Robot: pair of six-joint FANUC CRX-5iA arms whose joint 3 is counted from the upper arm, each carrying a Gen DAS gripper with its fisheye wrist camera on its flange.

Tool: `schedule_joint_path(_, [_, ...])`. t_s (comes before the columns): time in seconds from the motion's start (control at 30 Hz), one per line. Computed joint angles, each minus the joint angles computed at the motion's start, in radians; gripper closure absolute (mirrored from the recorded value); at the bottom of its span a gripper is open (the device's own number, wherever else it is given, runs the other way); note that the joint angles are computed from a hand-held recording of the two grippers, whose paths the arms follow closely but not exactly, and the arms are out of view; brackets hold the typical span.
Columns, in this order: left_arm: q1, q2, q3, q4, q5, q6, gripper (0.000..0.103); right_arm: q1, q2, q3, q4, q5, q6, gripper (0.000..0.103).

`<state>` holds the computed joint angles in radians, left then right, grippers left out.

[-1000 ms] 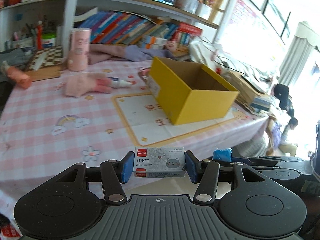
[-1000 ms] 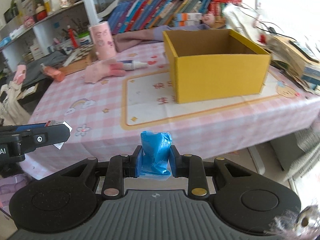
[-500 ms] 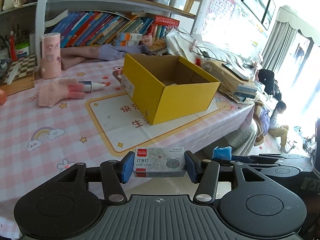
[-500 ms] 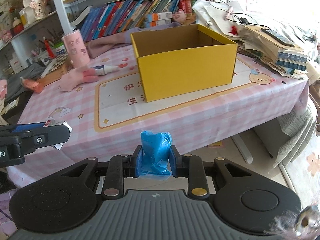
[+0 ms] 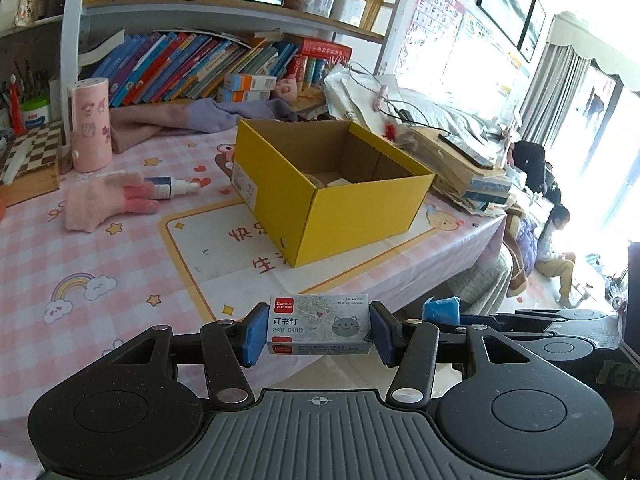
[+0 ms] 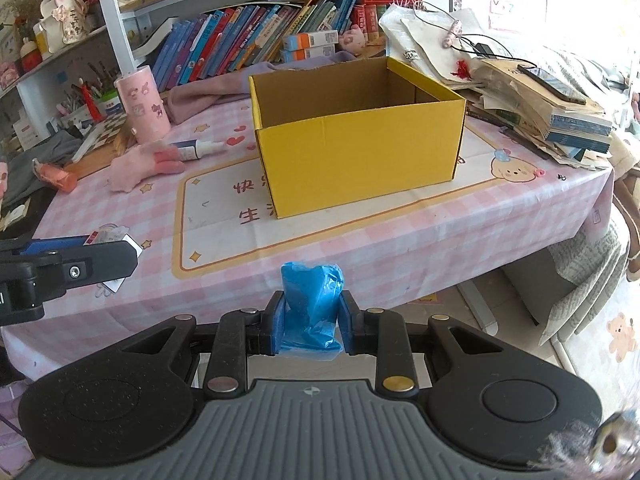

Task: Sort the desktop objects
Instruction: 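Carry the staple box and blue eraser with both tools over the yellow box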

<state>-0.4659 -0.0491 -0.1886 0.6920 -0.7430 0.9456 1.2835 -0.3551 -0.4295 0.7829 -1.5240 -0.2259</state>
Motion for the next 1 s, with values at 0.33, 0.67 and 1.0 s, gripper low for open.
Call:
schedule_joint_path(0.33, [-0.016,0.012,0.003,0.025,-0.008,-0.003,0.050,0.028,-0.021,-0.009,-0.015,-0.051,-0.030,0.078])
schedule_joint_path(0.67, [-0.056,0.054,0.041,0.040,0.001,-0.014,0.050,0.036,-0.061,-0.027,-0.037,-0.107,-0.063,0.078])
schedule_joint_path(1.0, [-0.101,0.127,0.139,0.031,0.019,0.037,0.050,-0.048,-0.125,-0.058,-0.059,-0.069,0.003,0.078])
